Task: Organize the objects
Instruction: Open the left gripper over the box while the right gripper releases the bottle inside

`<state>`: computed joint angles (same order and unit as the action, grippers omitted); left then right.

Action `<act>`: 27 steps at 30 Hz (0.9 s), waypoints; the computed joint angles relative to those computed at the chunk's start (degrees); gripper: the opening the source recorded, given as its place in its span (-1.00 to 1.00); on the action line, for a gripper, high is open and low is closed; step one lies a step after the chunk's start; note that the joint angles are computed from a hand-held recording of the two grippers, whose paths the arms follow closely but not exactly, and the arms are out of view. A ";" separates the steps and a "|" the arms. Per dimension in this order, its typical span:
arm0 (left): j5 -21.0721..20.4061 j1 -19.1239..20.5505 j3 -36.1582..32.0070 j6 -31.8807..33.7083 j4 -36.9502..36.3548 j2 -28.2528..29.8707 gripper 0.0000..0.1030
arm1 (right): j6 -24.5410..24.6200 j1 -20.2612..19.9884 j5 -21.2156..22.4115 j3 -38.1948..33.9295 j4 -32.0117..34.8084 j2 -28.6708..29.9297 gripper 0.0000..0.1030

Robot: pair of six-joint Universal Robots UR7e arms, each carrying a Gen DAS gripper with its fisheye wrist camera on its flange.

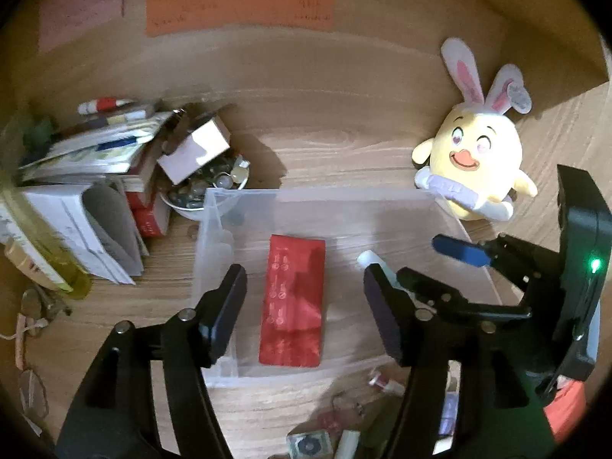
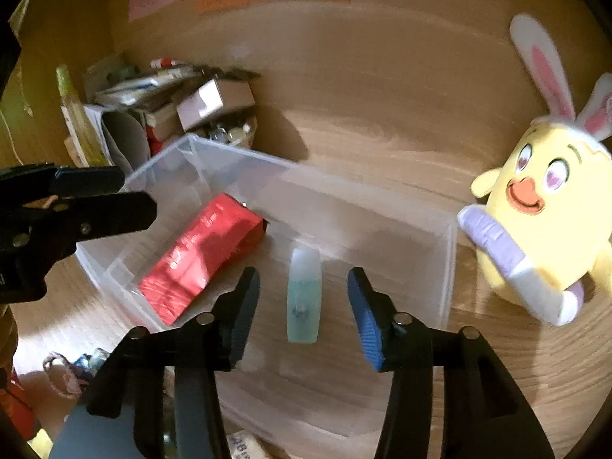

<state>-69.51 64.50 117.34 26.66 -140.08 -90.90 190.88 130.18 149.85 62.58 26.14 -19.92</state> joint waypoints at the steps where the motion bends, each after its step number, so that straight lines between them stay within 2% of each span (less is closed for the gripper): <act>1: 0.05 -0.09 0.30 0.36 -0.03 -0.85 0.32 | -0.16 0.37 0.27 0.11 -0.22 -0.21 -0.02; 4: 0.15 -0.28 1.17 1.32 -0.41 -2.87 0.45 | -1.40 1.94 1.29 1.22 -2.06 -1.13 0.18; 6: 0.22 -0.29 1.87 1.69 -0.74 -4.36 0.68 | -2.16 2.95 2.04 1.91 -3.22 -1.55 0.27; 8: -0.10 -0.11 2.41 1.76 -0.84 -5.63 0.75 | -2.65 4.03 2.57 3.00 -4.33 -2.14 0.35; 15: 0.45 0.34 3.56 2.27 2.10 -9.67 0.80 | -2.01 7.46 2.39 5.77 -5.71 -3.31 0.59; 27: 1.91 3.97 5.39 2.98 6.97 -14.23 0.85 | 2.43 11.07 0.66 8.75 -4.83 -3.42 0.59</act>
<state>-67.60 68.47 122.73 29.64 -133.12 -105.13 193.31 141.25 150.51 71.33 21.31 -23.34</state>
